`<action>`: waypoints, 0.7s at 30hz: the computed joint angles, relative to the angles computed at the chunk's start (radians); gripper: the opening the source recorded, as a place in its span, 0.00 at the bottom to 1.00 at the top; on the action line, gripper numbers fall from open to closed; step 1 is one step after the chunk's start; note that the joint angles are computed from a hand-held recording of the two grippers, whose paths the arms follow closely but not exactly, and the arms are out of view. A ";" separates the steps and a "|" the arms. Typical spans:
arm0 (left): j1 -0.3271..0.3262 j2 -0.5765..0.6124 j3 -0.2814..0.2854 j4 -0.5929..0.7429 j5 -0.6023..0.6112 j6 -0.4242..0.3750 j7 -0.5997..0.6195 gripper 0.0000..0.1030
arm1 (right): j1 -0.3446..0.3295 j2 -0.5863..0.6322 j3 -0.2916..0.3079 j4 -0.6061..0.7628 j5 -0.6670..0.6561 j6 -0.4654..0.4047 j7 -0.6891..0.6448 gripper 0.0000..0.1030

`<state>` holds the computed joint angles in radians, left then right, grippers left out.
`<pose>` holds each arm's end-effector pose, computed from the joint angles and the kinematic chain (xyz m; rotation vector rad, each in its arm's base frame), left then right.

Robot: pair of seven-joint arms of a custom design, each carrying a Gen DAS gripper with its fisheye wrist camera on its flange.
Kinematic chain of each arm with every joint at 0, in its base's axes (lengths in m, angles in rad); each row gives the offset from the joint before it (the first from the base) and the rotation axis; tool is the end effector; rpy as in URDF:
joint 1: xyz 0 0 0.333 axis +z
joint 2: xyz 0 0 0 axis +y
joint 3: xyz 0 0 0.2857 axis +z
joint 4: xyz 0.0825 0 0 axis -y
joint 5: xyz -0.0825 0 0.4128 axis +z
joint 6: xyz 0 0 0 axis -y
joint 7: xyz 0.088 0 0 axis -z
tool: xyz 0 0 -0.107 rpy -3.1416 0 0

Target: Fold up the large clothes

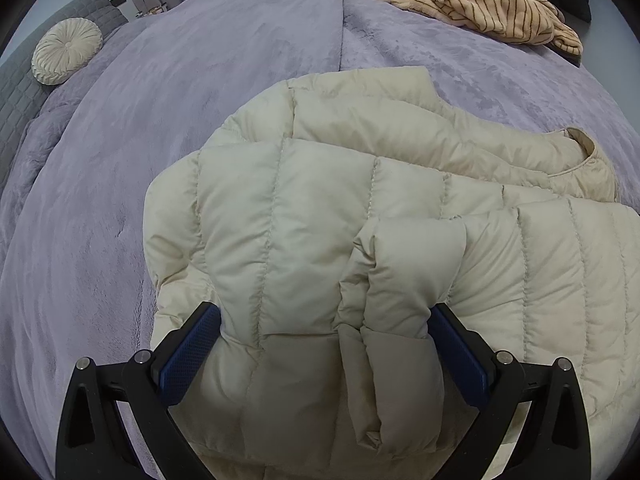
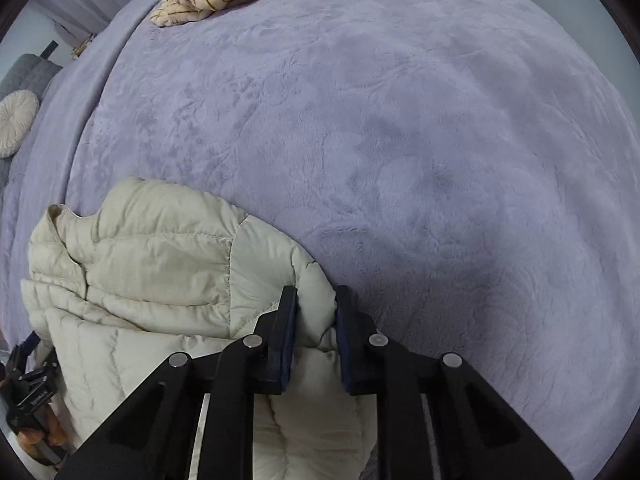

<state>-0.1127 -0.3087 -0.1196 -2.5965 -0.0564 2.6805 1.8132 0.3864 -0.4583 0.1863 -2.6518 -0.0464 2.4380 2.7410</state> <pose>0.4674 -0.1068 0.3550 -1.5303 2.3874 -0.3930 0.3750 0.2350 0.3663 -1.3824 2.5423 -0.1416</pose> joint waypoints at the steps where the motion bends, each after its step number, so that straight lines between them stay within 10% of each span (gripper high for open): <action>1: 0.000 0.001 0.001 0.000 0.000 0.000 0.000 1.00 | -0.006 -0.003 0.004 -0.004 -0.005 -0.010 0.013 0.17; 12: 0.002 0.002 0.003 0.006 -0.008 -0.014 0.004 1.00 | 0.009 -0.233 0.083 -0.070 -0.076 -0.128 0.276 0.19; 14: 0.002 0.002 0.003 0.006 -0.007 -0.014 0.003 1.00 | 0.038 -0.267 0.101 -0.077 -0.072 -0.098 0.304 0.32; 16: 0.003 0.002 0.001 0.007 -0.006 -0.015 -0.002 1.00 | 0.061 -0.262 0.124 -0.060 -0.074 -0.077 0.324 0.73; 21: 0.002 0.003 0.002 0.007 -0.007 -0.013 -0.001 1.00 | 0.097 -0.187 0.169 -0.014 -0.093 0.015 0.383 0.67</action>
